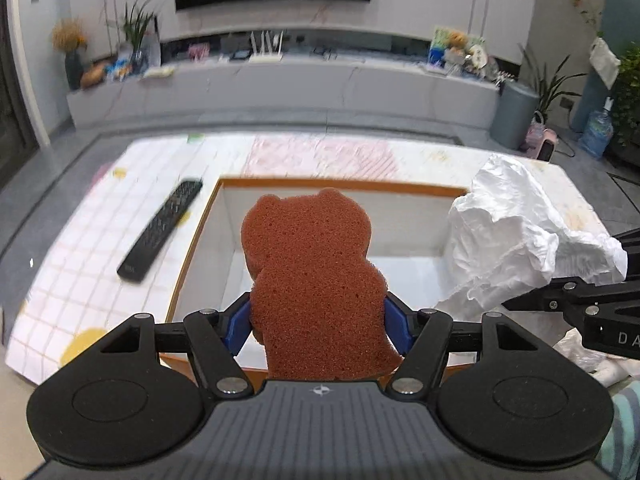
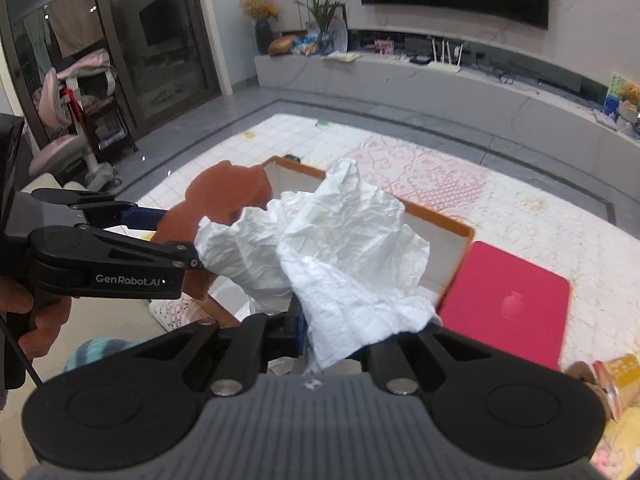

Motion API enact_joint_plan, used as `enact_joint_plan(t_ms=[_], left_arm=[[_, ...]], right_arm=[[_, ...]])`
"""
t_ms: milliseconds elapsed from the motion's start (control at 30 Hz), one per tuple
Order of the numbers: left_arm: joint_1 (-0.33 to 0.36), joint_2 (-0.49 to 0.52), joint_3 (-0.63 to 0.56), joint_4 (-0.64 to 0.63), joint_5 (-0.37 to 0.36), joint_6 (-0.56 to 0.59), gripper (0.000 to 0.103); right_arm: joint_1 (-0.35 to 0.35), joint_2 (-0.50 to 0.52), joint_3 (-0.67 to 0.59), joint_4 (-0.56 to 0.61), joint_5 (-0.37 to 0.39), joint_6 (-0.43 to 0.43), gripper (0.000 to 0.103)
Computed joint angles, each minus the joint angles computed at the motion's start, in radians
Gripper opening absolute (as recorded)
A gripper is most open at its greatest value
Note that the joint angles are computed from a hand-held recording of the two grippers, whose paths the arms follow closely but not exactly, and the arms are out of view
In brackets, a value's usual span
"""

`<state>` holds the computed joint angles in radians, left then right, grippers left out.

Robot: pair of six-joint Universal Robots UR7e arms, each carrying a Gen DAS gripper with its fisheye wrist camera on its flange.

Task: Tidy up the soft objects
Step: 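Carry both items over the orange box and open both grippers to drop them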

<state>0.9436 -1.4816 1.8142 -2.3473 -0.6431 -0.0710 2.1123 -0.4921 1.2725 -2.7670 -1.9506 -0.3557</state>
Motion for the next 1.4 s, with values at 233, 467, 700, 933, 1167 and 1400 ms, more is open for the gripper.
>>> enact_joint_plan(t_ms=[233,467,700,933,1167,1400], left_arm=[[0.073,0.028,-0.057,0.068,-0.038,-0.011,0.077],[0.106,0.067,-0.107,0.12,-0.049,0.026,0.076],[0.144,0.11,-0.16,0.211,-0.054,0.004,0.076],[0.147,0.13,-0.192,0.317,-0.005,-0.049,0.079],[0.148,0.136,-0.187,0.304,0.02,-0.015,0.086],[0.149,0.117,-0.183,0.267,-0.02,-0.047,0.095]], right_arm=[[-0.023,0.156,-0.236,0.19,-0.02,0.019,0.007],[-0.038,0.25,-0.378,0.345,-0.043,0.036,0.007],[-0.051,0.302,-0.458,0.43,-0.05,0.064,0.008],[-0.068,0.339,-0.53,0.506,-0.008,0.083,0.008],[-0.068,0.356,-0.553,0.519,-0.005,0.107,0.017],[-0.056,0.306,-0.475,0.448,-0.022,0.096,0.048]])
